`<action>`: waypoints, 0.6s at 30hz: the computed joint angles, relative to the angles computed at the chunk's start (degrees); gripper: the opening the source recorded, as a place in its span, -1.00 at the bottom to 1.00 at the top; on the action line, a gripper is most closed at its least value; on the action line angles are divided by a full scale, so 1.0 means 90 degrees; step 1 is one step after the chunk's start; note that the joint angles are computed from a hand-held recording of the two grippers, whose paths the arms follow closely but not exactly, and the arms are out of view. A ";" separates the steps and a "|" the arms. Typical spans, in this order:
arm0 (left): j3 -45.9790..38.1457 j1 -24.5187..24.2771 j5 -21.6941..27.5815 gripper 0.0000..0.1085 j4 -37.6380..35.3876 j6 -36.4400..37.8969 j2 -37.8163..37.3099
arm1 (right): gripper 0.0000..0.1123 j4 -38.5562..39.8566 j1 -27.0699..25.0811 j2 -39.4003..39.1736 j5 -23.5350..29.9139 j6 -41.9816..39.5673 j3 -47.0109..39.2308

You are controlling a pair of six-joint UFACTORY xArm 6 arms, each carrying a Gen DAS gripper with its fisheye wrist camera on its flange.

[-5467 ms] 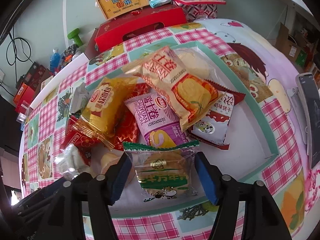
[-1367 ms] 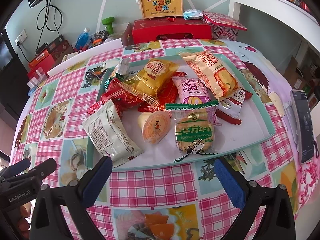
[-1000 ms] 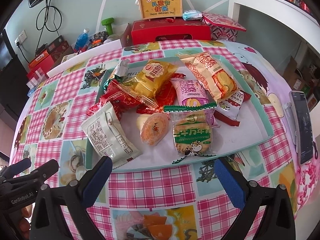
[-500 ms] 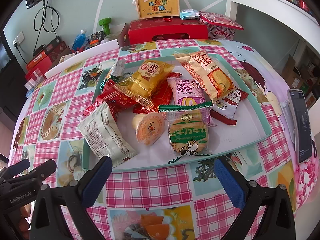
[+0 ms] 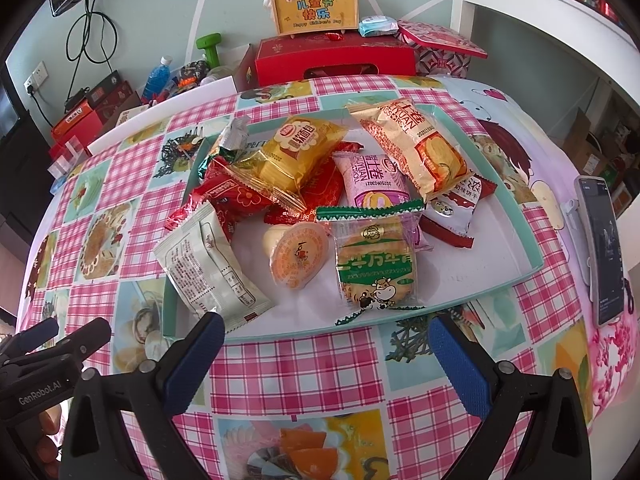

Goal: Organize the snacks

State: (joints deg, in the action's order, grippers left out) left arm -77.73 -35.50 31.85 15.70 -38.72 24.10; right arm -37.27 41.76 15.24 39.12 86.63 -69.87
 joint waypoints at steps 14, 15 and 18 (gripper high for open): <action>-0.0030 0.0014 0.0060 0.87 0.0057 -0.0122 0.0015 | 0.83 0.0012 0.0001 0.0025 -0.0009 0.0001 -0.0003; -0.0008 0.0013 0.0040 0.87 0.0131 -0.0183 -0.0002 | 0.83 0.0010 0.0005 0.0024 -0.0011 0.0008 0.0004; 0.0024 0.0014 -0.0016 0.87 0.0266 -0.0311 -0.0035 | 0.83 0.0024 0.0004 0.0036 -0.0004 -0.0006 -0.0009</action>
State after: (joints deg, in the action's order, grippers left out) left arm -77.51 -35.37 31.70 18.10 -41.52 23.79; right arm -37.05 41.80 15.56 39.08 86.58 -69.95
